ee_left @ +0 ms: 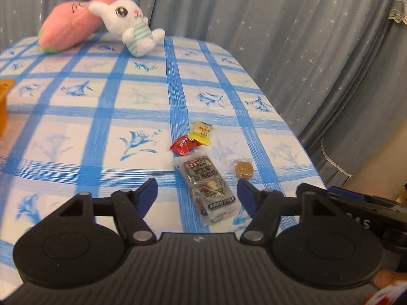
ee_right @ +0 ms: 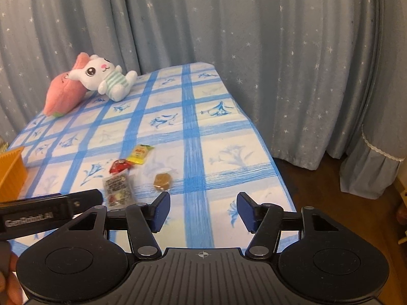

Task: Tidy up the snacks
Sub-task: 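Grasp the clear dark-labelled packet with the left tool while the right tool grasps the round brown sweet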

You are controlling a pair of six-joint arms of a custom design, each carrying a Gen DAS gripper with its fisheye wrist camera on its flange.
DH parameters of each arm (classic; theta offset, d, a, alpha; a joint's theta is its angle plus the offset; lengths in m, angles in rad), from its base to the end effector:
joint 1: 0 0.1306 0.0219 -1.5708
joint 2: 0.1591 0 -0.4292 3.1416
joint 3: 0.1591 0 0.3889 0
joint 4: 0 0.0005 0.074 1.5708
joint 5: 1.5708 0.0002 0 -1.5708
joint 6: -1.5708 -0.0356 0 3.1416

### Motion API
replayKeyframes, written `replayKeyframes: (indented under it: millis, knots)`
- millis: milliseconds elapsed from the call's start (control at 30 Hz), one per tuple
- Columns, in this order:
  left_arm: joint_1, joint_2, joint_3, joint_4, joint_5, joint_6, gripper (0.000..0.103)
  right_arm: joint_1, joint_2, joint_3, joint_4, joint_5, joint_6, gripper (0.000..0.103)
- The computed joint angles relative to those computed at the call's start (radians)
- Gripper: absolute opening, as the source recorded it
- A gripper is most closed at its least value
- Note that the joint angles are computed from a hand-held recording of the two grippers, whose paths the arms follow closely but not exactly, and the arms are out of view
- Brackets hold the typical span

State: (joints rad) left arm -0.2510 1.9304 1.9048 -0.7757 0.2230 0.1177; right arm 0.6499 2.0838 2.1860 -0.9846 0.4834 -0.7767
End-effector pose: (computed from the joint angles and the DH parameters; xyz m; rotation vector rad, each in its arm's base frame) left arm 0.6750 -0.1817 0.4152 0.2672 2.3761 -0.4402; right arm 0.6018 0.4360 0.4245 0.3512 2.2997 0.1115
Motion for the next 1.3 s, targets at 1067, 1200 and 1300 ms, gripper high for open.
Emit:
replayKeyframes:
  millis: [1067, 1200, 1300]
  knots:
    - [-0.020, 0.069, 0.037, 0.024, -0.008, -0.155, 0.048, -0.037, 0.071, 0.079, -0.002, -0.066, 0.000, 0.059]
    - [-0.005, 0.049, 0.004, 0.033, -0.014, -0.216, 0.037, -0.038, 0.073, 0.077, 0.014, -0.086, 0.006, 0.059]
    - [0.019, 0.031, -0.022, 0.040, -0.013, -0.246, 0.036, -0.041, 0.080, 0.077, 0.045, -0.128, 0.020, 0.059]
